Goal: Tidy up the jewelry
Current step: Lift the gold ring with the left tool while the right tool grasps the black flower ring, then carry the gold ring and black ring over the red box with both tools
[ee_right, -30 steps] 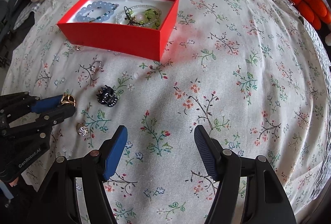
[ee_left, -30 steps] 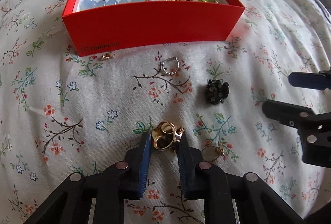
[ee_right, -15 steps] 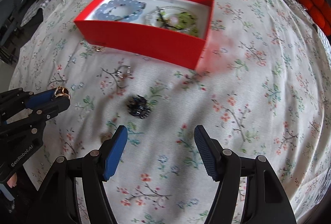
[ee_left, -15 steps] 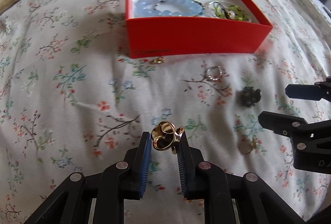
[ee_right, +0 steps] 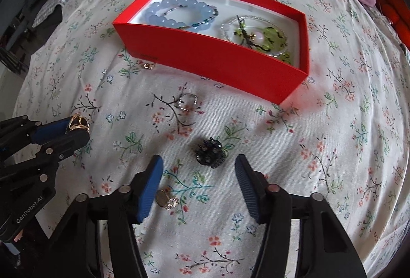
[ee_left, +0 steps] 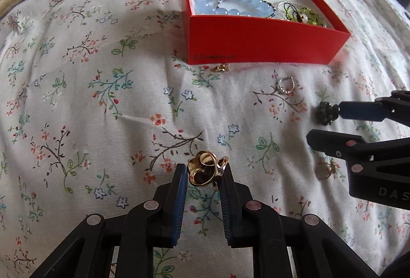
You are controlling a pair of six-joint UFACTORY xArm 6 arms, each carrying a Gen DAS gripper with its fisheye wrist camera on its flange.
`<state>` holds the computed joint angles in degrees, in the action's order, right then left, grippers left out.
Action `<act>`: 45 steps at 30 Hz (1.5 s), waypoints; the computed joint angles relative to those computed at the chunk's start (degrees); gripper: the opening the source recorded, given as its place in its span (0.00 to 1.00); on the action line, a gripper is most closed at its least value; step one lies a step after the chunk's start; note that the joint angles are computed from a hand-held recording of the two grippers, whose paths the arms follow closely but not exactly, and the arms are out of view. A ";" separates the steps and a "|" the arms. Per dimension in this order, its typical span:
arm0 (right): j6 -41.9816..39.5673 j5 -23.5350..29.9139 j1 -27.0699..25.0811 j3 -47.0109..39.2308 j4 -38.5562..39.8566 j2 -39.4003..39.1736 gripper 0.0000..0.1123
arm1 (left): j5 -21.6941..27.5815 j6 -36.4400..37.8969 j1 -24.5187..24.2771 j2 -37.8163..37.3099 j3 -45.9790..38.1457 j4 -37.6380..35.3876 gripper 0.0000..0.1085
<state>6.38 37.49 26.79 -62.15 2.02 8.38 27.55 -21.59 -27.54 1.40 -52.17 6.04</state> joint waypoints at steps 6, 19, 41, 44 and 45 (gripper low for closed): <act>-0.06 0.24 0.39 -0.84 -0.49 1.00 0.32 | -0.05 0.21 0.15 -0.06 0.08 -0.12 0.17; -0.75 -1.77 0.34 0.16 -1.03 0.11 0.21 | -0.06 -0.29 0.00 -0.22 -0.05 0.02 0.17; -4.89 -4.28 -2.81 4.26 5.82 -7.22 0.21 | -2.85 -1.17 0.43 -1.28 -1.42 -1.11 0.17; -5.07 -4.61 -3.55 4.01 6.97 -7.76 0.21 | -3.49 -0.90 0.55 -1.13 -2.29 -1.86 0.17; -5.13 -4.72 -3.78 3.91 7.35 -7.89 0.21 | -3.62 -0.71 0.63 -1.07 -2.60 -2.15 0.17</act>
